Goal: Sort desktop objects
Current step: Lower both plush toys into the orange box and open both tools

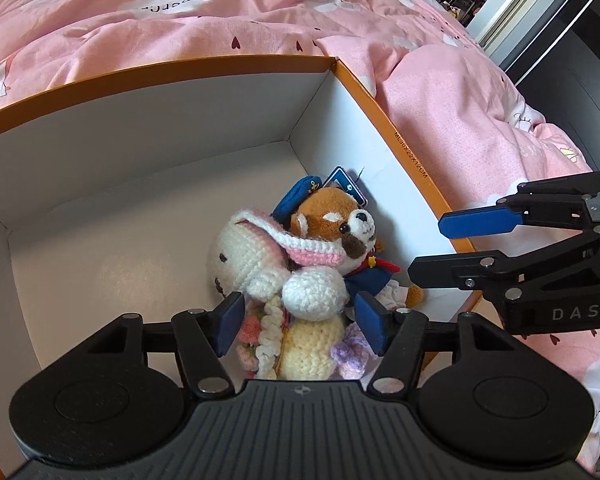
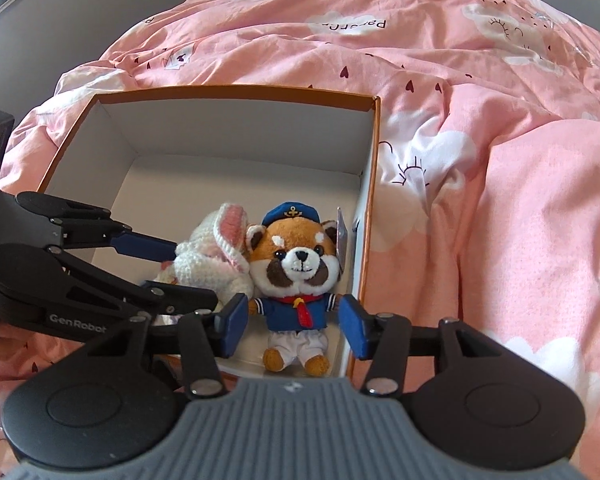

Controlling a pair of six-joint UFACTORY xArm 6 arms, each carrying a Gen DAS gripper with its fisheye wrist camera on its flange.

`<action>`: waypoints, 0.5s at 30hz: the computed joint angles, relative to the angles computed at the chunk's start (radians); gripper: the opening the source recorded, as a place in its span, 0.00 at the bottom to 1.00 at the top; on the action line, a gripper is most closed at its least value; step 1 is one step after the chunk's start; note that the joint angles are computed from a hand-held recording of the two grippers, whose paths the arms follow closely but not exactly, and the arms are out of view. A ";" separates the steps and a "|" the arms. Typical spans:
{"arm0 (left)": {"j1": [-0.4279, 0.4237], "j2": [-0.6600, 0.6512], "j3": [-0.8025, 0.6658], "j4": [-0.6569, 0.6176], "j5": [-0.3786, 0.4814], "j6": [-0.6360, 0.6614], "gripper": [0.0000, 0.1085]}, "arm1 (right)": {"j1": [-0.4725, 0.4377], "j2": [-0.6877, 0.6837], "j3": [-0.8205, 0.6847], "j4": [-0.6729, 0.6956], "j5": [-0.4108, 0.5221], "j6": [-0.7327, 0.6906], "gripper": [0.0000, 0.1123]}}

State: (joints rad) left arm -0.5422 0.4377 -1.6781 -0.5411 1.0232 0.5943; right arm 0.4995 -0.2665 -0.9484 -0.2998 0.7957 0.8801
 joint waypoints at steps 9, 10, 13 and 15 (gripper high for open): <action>0.010 0.084 -0.101 -0.016 0.090 -0.083 0.48 | -0.011 -0.022 0.034 0.000 -0.022 0.001 0.36; 0.008 0.085 -0.100 -0.021 0.084 -0.078 0.47 | -0.015 -0.025 0.040 0.012 -0.028 -0.001 0.36; 0.000 0.080 -0.088 -0.035 0.066 -0.052 0.47 | -0.027 -0.031 0.060 0.056 -0.046 -0.006 0.32; -0.002 0.076 -0.084 -0.040 0.066 -0.034 0.46 | -0.029 -0.034 0.069 0.074 -0.055 -0.010 0.27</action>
